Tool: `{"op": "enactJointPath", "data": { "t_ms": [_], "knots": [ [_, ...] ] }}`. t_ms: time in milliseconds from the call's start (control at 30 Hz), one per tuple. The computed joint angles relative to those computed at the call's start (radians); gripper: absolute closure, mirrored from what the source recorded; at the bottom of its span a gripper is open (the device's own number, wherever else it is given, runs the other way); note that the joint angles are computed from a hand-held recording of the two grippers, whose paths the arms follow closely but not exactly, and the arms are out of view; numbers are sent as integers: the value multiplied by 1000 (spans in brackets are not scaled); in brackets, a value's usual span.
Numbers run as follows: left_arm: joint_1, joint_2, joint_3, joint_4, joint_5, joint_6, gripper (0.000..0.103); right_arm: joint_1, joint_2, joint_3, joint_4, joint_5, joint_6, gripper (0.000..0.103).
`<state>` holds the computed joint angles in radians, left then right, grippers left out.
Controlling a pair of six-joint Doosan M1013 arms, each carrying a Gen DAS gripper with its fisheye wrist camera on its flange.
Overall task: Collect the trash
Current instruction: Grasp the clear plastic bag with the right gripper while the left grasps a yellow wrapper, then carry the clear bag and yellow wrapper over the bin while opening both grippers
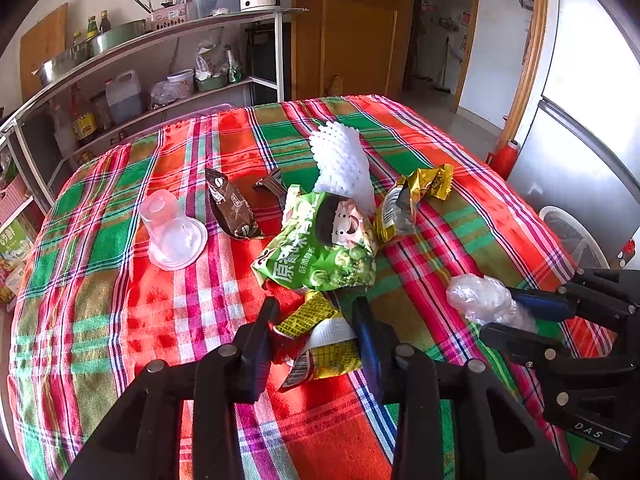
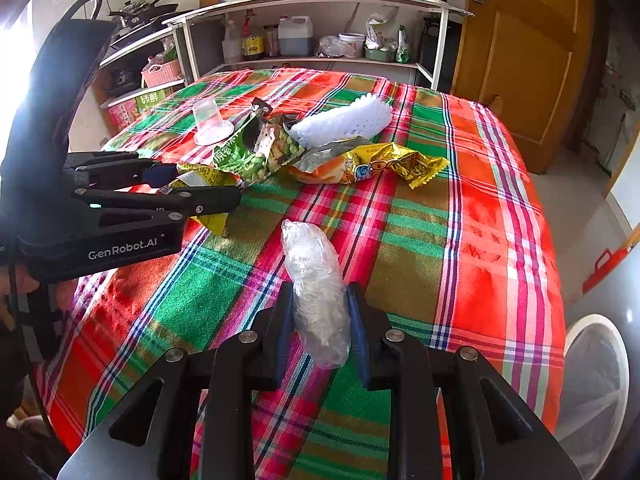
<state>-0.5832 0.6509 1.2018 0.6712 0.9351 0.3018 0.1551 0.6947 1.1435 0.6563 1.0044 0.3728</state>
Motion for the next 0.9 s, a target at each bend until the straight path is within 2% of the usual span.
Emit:
{"op": "enactJointPath", "data": {
  "t_ms": [533,900],
  "knots": [
    [-55,-43,59,32,-75,-29,68,-35,-45,75,51,-32,-14,76],
    [-76,11,-66,35,-107,110,68,-98,-81,106,119,-109,23,76]
  ]
}}
